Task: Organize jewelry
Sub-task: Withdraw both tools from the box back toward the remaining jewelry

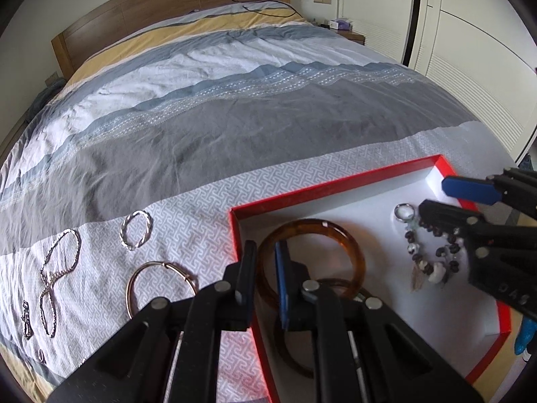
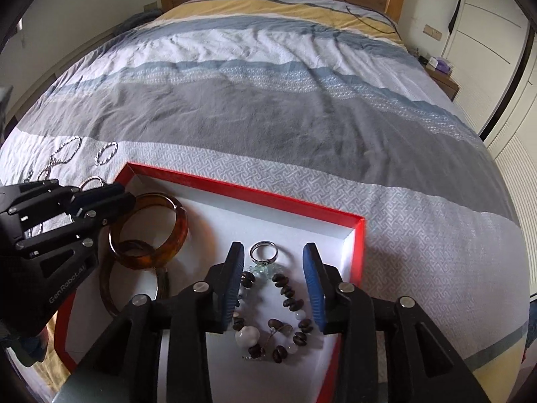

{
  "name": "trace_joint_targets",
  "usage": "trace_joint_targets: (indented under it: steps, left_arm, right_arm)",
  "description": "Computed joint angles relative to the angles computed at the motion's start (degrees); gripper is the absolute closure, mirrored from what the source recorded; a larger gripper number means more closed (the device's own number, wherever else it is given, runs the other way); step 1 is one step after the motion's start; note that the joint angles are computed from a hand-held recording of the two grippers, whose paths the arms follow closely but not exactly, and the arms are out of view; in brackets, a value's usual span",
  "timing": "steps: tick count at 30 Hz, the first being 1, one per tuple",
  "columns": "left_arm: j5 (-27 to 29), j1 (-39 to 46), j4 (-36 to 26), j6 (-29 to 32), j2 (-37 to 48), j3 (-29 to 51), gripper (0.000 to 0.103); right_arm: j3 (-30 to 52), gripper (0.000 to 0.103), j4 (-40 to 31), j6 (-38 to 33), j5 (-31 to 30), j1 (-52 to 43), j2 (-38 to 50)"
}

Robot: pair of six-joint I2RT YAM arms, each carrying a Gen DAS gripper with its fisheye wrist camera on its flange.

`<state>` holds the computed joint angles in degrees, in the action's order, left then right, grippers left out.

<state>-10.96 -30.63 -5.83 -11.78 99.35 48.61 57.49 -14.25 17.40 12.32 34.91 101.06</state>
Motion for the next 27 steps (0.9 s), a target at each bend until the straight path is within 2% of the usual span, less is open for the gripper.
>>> trace_joint_targets:
  steps: [4,9,13,19,23,25,27]
  left_arm:
    - [0.8,-0.7,-1.7,-0.3,-4.7,-1.7,0.092]
    - [-0.8,-3.9,-7.9,-0.9,-17.2,-4.1,0.091]
    - [-3.8,-8.2,-16.5,-2.9,-29.0,-4.8,0.09]
    - [-13.9,-20.0,-34.0,-8.9,-45.6,-2.1,0.087]
    - [-25.6,-33.4,-49.0,-18.2,-51.7,2.4,0.08]
    - [-32.2,-42.6,-58.7,-27.3,-52.9,5.2,0.079]
    - [-38.6,-53.9,-71.4,-41.3,-52.0,8.7,0.078]
  right_arm:
    - [-3.6,0.063,-1.5,2.4,1.2,0.5,-7.9]
    - [-8.3,0.061,-7.2,6.7,4.4,3.0,-21.4]
    - [-9.3,0.059,-14.7,11.6,8.7,7.7,-31.0]
    - [-6.0,0.057,-30.6,24.4,20.3,22.6,-41.1]
    - [-0.7,0.056,-43.0,38.1,29.5,36.4,-42.1]
    - [2.8,0.055,-50.5,47.3,34.3,44.5,-40.2]
    - [6.7,0.054,-59.0,58.0,38.1,52.6,-37.2]
